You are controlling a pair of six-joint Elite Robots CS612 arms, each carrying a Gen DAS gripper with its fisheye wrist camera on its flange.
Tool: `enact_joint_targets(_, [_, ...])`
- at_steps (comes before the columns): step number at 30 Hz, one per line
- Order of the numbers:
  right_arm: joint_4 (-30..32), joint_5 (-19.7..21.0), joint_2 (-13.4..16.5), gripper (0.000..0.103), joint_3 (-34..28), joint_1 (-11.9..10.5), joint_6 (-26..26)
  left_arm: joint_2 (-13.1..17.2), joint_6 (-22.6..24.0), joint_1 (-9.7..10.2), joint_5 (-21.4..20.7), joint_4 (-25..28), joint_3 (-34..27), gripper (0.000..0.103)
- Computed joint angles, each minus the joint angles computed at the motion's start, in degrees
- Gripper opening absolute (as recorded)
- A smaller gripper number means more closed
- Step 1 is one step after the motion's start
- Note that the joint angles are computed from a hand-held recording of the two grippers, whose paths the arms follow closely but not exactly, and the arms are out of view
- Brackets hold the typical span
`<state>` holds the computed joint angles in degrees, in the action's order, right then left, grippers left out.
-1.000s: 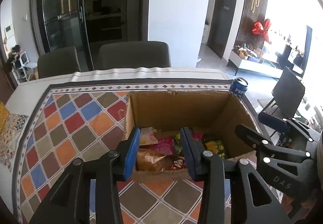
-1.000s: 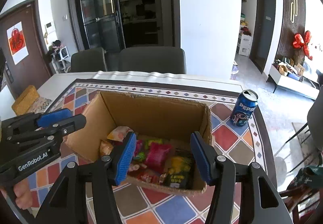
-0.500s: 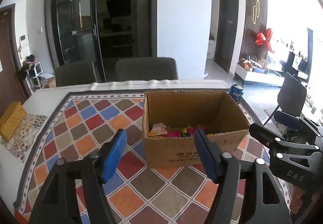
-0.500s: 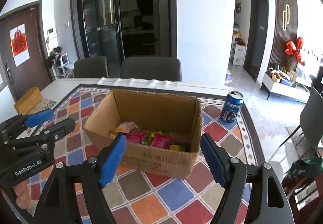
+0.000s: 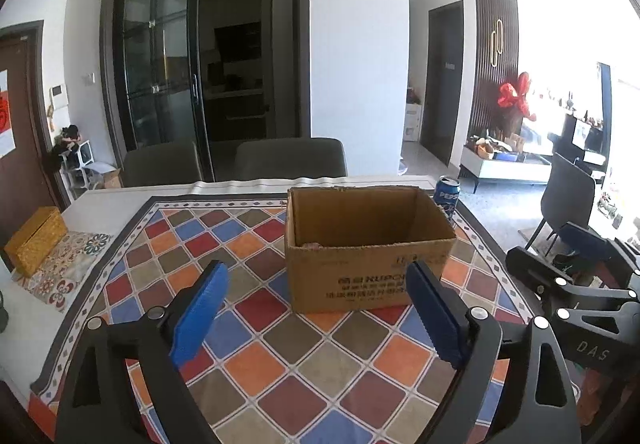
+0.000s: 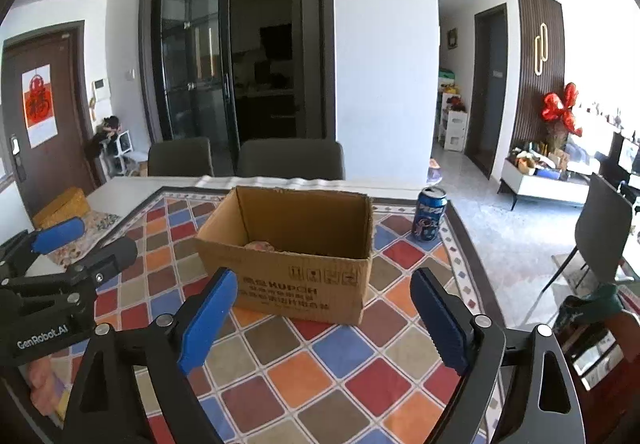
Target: Organize snacks
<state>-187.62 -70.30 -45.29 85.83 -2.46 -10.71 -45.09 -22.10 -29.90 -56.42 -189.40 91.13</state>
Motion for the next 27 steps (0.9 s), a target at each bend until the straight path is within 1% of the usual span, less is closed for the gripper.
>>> enact_joint_targets(2, [-2.2, -0.9, -0.6, 0.093, 1.5, -0.1, 0.1, -0.4, -0.2, -0.40, 0.7, -0.6, 0.9, 0.092])
enact_joint_targets(4, [-3.6, -1.2, -1.1, 0.093, 2.6, -0.2, -0.1, -0.9, -0.3, -0.90, 1.8, -1.2, 1.9, 0.095])
enact_joint_targets(12, [-5.4, 1.2, -2.9, 0.093, 6.3, -1.0, 0.2, -2.3, -0.4, -2.55, 4.3, -4.4, 5.1, 0.099])
enact_joint_targets(19, [-7.3, 1.9, -3.8, 0.093, 8.3, -1.4, 0.2, -2.9, 0.1, -3.24, 5.0, -6.3, 6.6, 0.102])
enact_joint_targets(27, [-9.4, 2.5, -4.4, 0.093, 9.7, -1.8, 0.7, -3.1, 1.3, -3.88, 5.8, -8.1, 7.2, 0.103])
